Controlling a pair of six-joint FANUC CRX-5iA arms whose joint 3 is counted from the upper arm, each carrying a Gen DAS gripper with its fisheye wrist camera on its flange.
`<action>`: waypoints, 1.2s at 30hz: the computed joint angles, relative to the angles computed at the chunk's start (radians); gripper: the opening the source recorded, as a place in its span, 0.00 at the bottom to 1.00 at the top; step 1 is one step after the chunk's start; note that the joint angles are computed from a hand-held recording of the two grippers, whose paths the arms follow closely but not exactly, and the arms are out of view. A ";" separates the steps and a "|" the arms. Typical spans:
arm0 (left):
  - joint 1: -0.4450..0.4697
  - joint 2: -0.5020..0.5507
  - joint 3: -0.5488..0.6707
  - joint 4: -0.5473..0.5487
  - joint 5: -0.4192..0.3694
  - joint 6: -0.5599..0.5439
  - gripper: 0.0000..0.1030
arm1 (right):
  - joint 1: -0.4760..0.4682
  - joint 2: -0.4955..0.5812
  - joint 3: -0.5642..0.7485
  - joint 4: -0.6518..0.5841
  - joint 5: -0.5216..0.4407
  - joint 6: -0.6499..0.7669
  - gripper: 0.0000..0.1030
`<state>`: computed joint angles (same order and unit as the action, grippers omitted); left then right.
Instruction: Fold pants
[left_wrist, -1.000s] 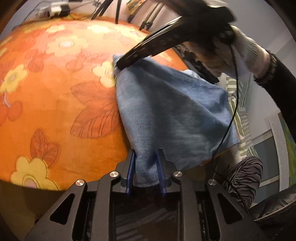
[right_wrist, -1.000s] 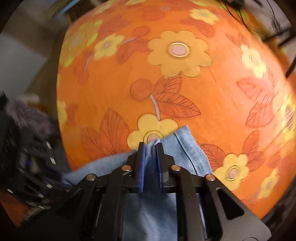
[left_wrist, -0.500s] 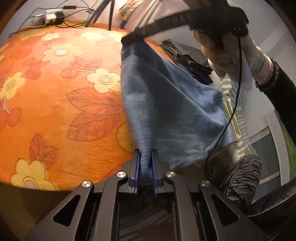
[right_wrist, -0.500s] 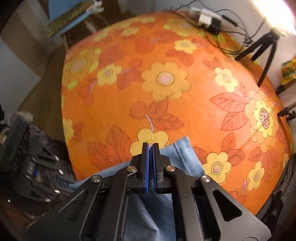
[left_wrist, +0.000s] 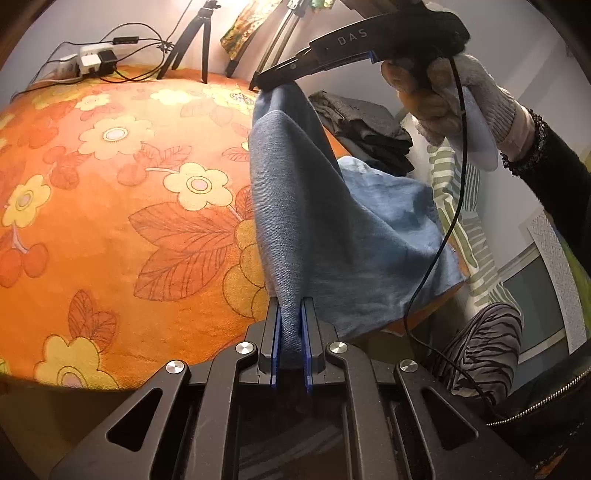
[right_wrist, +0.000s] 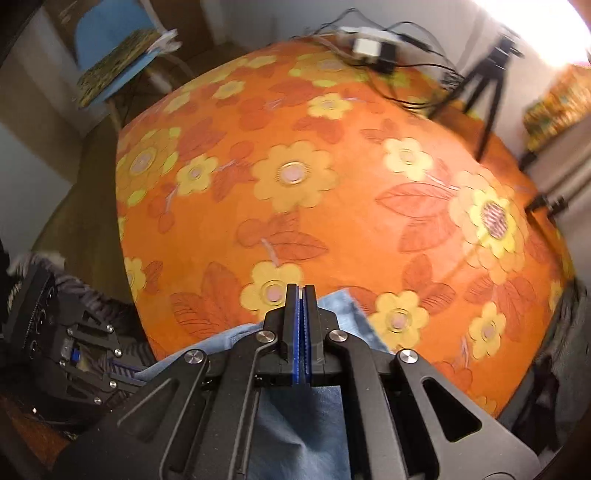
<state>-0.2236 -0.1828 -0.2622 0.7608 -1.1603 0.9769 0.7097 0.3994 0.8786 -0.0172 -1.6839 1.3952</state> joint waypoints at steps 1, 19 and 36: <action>-0.002 -0.001 0.000 -0.004 0.003 -0.001 0.08 | -0.004 -0.012 -0.017 0.012 0.027 -0.017 0.01; 0.012 0.026 0.045 -0.088 -0.053 0.104 0.10 | -0.062 -0.207 -0.324 0.102 0.232 -0.140 0.01; -0.101 0.183 0.275 -0.179 0.053 0.161 0.10 | -0.334 -0.911 -1.062 0.199 0.368 -0.594 0.40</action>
<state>-0.3244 0.0002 0.0126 0.5816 -1.1069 1.1378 0.3762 -0.5115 -0.1839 0.1817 -1.3157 0.8017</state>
